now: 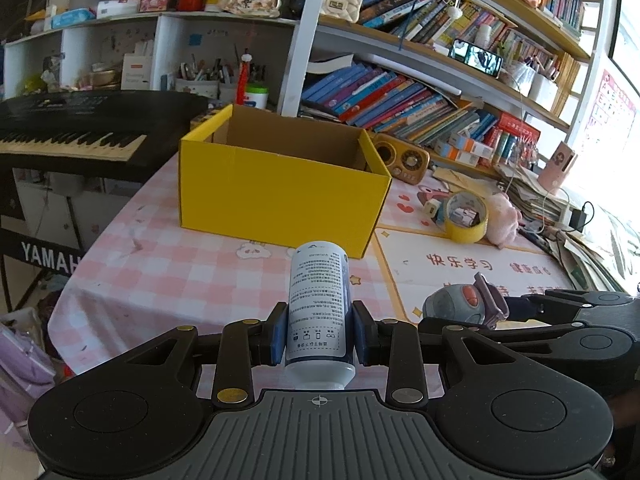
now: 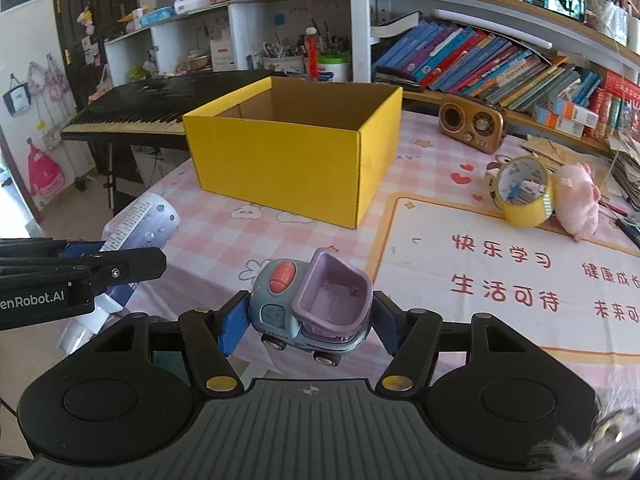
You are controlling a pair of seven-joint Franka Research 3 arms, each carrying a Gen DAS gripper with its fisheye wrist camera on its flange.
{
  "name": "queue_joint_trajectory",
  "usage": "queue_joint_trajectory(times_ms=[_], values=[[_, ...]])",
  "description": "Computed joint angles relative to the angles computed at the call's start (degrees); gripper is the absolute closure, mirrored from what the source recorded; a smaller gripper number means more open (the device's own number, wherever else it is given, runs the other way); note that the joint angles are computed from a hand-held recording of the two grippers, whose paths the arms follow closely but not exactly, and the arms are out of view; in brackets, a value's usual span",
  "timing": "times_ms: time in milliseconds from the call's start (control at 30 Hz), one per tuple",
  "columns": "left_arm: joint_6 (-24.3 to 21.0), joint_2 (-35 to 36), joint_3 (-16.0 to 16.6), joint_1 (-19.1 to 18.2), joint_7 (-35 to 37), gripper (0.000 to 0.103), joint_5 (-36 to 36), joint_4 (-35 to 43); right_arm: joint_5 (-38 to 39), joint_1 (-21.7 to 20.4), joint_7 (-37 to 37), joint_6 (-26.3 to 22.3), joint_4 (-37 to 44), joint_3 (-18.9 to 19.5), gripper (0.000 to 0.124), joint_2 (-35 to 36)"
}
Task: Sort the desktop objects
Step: 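Carry the bottle and toy car with both tools toward the yellow box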
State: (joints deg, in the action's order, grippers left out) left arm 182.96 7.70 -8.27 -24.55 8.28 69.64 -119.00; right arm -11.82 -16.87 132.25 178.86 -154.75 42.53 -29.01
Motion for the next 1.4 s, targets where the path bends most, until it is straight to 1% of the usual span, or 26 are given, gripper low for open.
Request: queue_joint_trajectory(times_ms=[133,267,433,667,767,867,1067,1200,1400], values=[[0.1,0.0,-0.7,0.7,3.3,0.071,-3.6,-0.6,-0.3,0.6,-0.6,-0.3,0.6,-0.7,0.062,1.2],[-0.1,0.5,-0.9,0.6,6.8,0.071,-7.4,-0.7,-1.0,0.6,-1.0,-0.2,1.2,-1.1,0.062,2.4],[-0.6,1.0,0.7,-1.0,7.0,0.071,-7.9,-0.1,-1.8,-0.3,-1.6,0.7,2.1,-1.1,0.062,4.1],[-1.7,1.9,1.1,-1.7,8.2,0.071,-9.7,1.1,-1.8,-1.3,-3.5,2.0,3.1,-1.1,0.062,6.1],[-2.4,2.3,1.4,-2.0,7.9,0.071,-9.6,1.8,-1.9,-2.5,-4.6,2.8,3.8,-0.5,0.062,7.1],[-3.1,3.0,1.0,-1.9,8.7,0.071,-10.5,2.8,-2.0,-3.3,-6.6,3.7,4.7,-0.1,0.062,8.6],[-4.2,4.3,1.3,-2.3,9.7,0.071,-11.8,5.2,-0.6,-7.2,-10.7,6.0,6.8,2.7,0.062,10.9],[-4.6,5.6,2.3,-3.1,8.9,0.071,-11.0,8.0,1.2,-9.8,-13.8,7.6,8.8,3.9,0.062,12.7],[-4.4,8.6,4.0,-4.3,8.8,0.071,-10.2,13.7,3.6,-15.5,-19.2,10.6,13.2,7.4,0.062,16.0]])
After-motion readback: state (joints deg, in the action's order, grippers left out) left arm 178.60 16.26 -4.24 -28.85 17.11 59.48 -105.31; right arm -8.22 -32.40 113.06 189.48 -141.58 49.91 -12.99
